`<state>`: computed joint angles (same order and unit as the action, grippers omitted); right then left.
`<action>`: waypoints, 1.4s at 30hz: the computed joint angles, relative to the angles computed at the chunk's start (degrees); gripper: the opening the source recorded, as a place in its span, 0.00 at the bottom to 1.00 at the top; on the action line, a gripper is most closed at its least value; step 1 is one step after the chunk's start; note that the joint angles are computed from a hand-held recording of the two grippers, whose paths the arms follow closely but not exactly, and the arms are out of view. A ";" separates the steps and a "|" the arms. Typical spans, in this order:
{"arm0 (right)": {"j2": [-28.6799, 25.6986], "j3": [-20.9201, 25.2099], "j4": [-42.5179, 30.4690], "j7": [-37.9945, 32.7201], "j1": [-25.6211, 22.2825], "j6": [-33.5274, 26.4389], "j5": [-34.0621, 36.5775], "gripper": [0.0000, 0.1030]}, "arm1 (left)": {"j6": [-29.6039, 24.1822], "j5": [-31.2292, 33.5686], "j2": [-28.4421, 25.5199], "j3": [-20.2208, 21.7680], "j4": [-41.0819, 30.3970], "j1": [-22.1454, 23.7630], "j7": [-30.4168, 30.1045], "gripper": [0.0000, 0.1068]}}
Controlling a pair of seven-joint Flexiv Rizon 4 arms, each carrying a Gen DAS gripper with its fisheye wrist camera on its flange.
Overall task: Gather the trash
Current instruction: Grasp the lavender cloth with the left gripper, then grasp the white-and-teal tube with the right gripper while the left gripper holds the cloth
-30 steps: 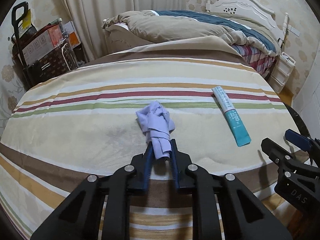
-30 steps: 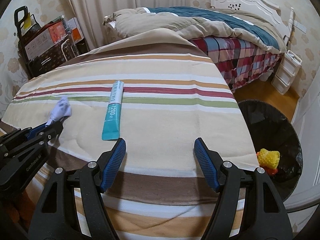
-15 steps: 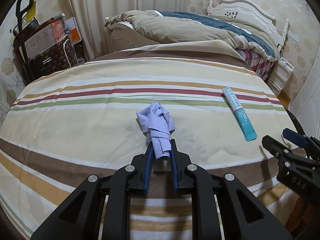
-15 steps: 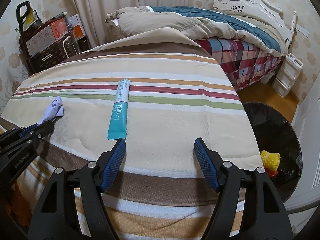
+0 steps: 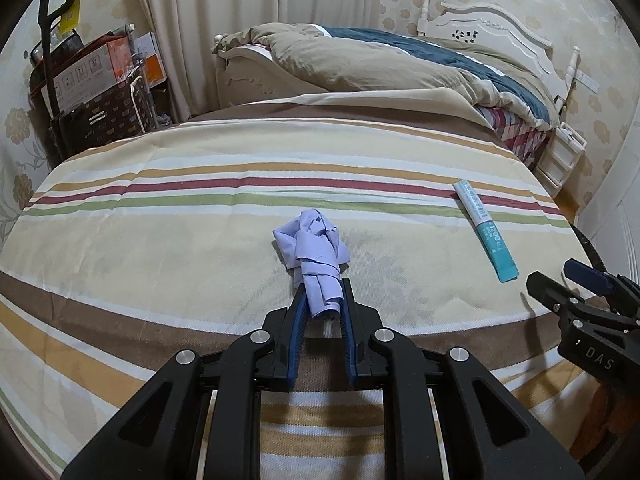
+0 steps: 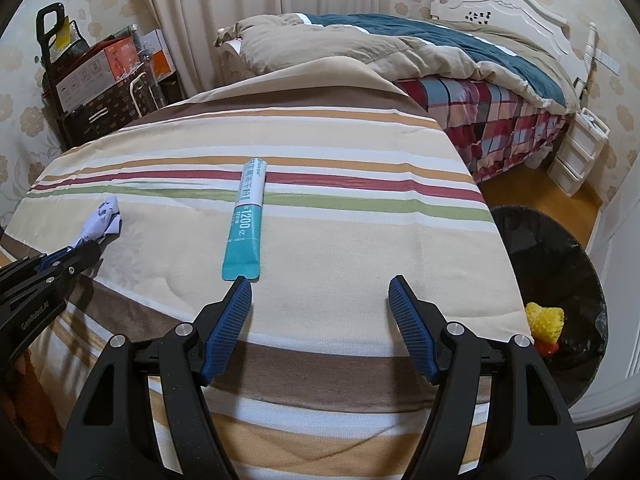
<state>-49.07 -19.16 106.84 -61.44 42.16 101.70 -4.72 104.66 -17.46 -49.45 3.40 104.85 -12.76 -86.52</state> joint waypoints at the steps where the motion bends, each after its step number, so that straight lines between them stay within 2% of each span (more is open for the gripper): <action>1: 0.01 0.01 0.00 -0.05 0.10 0.01 -0.02 0.67 | 0.32 0.11 0.07 -0.22 0.17 0.23 -0.11 0.17; 11: -0.78 0.64 -2.12 -0.53 0.47 -1.15 -1.62 0.68 | 1.60 1.26 0.62 -2.54 1.38 3.01 -0.33 0.17; 21: -1.85 2.24 -5.54 0.48 -1.00 -3.83 -4.33 0.67 | 1.41 1.12 0.43 -2.29 1.12 2.95 -0.44 0.17; 26: -2.48 1.99 -7.00 1.87 -0.96 -5.81 -6.33 0.67 | 0.79 1.92 0.54 -4.53 1.32 5.18 -0.74 0.17; 29: -2.55 1.76 -6.92 2.38 -0.93 -5.48 -7.22 0.59 | 0.96 2.35 0.54 -5.17 1.42 5.93 -1.12 0.17; 30: -2.56 1.62 -6.77 2.48 -0.84 -5.17 -7.37 0.52 | 1.07 2.45 0.54 -5.14 1.45 5.92 -1.20 0.17; 33: -2.56 1.28 -6.57 2.69 -0.64 -4.68 -7.50 0.42 | 0.97 2.48 0.54 -4.57 1.42 5.38 -1.25 0.18; 34: -2.55 1.33 -6.52 2.67 -0.70 -4.45 -7.51 0.36 | 1.00 2.54 0.58 -4.49 1.47 5.31 -1.26 0.20; 37: -2.56 1.14 -6.32 2.62 -0.49 -4.10 -7.38 0.29 | 1.40 2.81 0.70 -4.64 1.68 5.46 -1.30 0.31; 39: -2.52 1.19 -6.26 2.53 -0.54 -3.97 -7.26 0.24 | 1.56 2.84 0.77 -4.50 1.80 5.32 -1.30 0.33; 42: -2.49 1.69 -6.46 2.37 -1.03 -4.02 -7.23 0.22 | 1.25 2.46 0.67 -3.79 1.44 4.61 -1.25 0.40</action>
